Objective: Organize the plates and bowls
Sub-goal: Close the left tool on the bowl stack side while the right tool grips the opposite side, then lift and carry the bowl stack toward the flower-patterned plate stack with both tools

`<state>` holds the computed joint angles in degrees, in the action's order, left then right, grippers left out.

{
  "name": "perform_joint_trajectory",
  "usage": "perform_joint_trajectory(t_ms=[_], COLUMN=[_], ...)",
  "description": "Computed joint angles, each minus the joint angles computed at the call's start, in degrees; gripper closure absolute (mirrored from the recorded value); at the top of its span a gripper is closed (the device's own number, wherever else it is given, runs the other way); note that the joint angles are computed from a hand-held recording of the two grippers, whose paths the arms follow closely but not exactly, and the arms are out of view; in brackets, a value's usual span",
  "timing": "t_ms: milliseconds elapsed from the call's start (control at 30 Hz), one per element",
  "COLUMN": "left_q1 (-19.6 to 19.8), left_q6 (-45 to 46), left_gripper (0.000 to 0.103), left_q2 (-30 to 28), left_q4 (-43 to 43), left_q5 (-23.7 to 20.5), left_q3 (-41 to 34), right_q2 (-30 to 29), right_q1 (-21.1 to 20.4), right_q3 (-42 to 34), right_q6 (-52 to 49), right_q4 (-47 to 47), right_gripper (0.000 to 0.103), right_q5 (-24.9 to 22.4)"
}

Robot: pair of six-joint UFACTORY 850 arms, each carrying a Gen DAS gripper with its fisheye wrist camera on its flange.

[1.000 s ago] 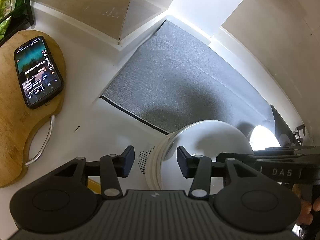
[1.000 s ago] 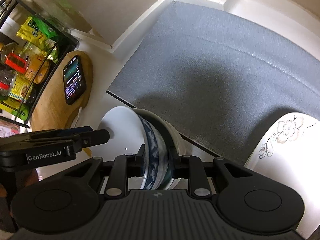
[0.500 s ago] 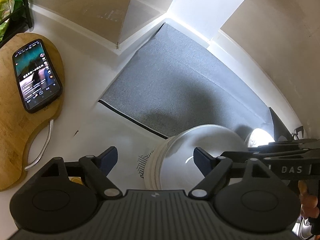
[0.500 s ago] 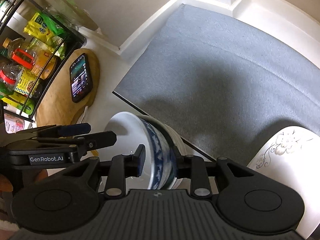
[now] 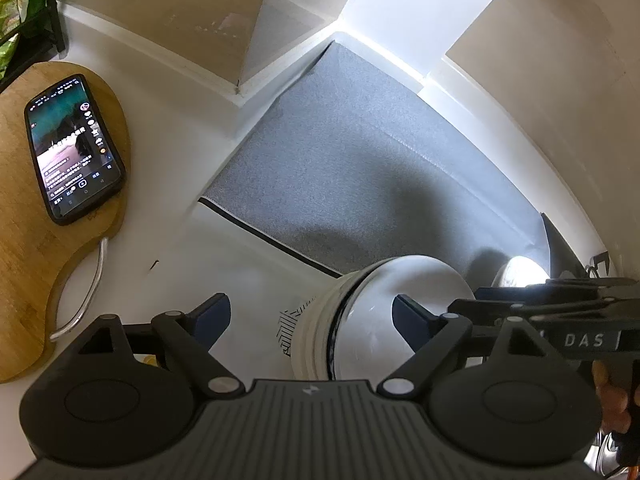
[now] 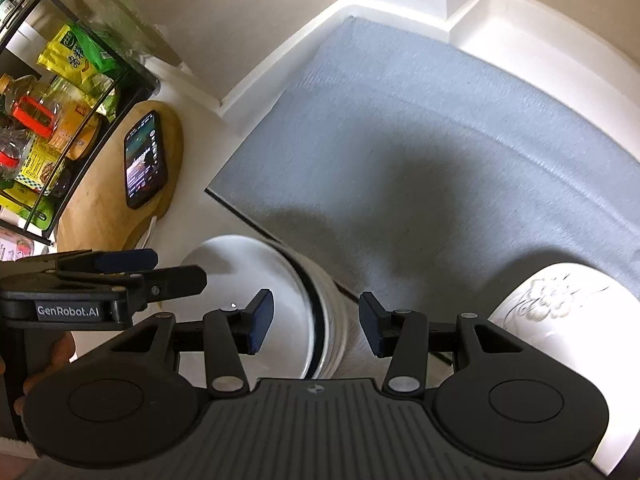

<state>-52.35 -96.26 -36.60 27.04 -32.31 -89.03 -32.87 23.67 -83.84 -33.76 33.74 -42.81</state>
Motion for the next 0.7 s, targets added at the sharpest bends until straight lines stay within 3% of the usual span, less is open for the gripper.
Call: perform_joint_trajectory(t_ms=[300,700], left_q1=[0.35,0.00], left_q6=[5.40,4.70], left_gripper=[0.000,0.000], left_q2=[-0.38,-1.43], left_q4=[-5.29,-5.13], left_q5=[1.60,4.98], left_q3=[0.27,1.40], right_q2=[0.67,2.45], right_q1=[-0.53,-2.01], right_q3=[3.25,9.34], right_q6=[1.93,1.19], right_q4=[2.58,10.15], right_gripper=[0.039,0.033], right_q5=[0.13,1.91])
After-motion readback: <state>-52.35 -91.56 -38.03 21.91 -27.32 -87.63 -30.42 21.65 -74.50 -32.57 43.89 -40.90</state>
